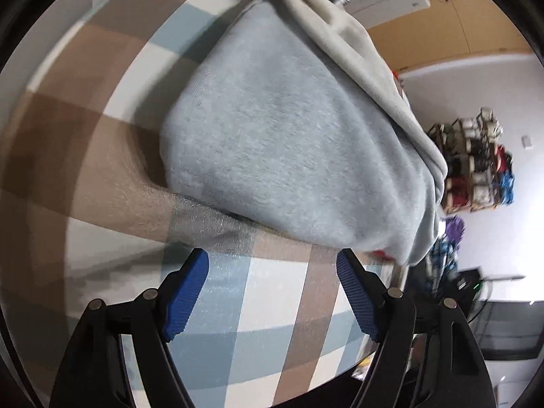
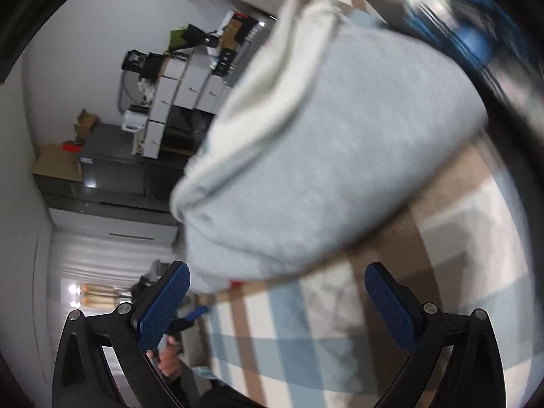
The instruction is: Fold large clothes
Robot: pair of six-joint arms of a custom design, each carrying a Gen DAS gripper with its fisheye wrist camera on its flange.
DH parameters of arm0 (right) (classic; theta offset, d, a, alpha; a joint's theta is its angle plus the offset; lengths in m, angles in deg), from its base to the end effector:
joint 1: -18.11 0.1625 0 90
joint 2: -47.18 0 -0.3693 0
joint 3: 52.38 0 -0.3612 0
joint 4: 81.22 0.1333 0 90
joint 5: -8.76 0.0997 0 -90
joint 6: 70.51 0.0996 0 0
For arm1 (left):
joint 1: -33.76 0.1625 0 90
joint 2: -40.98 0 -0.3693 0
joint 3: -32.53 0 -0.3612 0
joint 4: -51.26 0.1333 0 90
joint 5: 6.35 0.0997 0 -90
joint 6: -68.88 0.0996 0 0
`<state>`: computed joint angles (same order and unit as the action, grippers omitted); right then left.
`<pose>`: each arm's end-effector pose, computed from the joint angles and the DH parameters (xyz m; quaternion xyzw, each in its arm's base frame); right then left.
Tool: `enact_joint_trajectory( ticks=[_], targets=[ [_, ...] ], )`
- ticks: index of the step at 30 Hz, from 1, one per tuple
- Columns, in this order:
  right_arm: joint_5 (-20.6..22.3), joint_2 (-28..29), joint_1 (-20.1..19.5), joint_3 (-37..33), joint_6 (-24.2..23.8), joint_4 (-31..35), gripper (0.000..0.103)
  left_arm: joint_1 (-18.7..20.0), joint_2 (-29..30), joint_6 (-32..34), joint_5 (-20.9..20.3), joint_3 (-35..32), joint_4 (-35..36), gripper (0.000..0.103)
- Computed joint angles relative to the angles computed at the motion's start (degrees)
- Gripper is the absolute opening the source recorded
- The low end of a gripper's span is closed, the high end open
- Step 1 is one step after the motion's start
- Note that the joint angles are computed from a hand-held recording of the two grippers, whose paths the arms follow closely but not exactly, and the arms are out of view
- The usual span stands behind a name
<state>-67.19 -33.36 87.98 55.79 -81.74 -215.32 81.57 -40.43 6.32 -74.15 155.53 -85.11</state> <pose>-0.0255 -0.5271 0.2949 0.0587 0.9807 -0.1696 0.0781 -0.1637 -0.4351 0.2043 -0.1813 0.9636 -0.1773 0.0850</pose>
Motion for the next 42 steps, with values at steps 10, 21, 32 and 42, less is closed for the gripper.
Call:
enact_joint_trajectory(
  ticks=[10, 21, 32, 42],
  targets=[
    [-1.0, 4.8, -0.9, -4.0, 7.0, -7.8, 0.103, 4.1, 0.8, -1.6, 0.2, 3.7, -19.7, 0.082],
    [-4.8, 11.9, 2.3, -3.7, 6.1, -24.8, 0.037, 7.6, 5.2, 0.3, -2.2, 7.8, -43.7, 0.084],
    [-6.5, 9.2, 3.0, 3.9, 1.1, -37.3, 0.017, -2.3, 4.0, -7.7, 14.9, 11.4, -37.0, 0.007],
    [-9.6, 1.1, 3.4, 11.2, -3.4, -35.0, 0.014, -9.2, -2.2, -14.1, 20.9, 17.5, -30.8, 0.005]
  ],
)
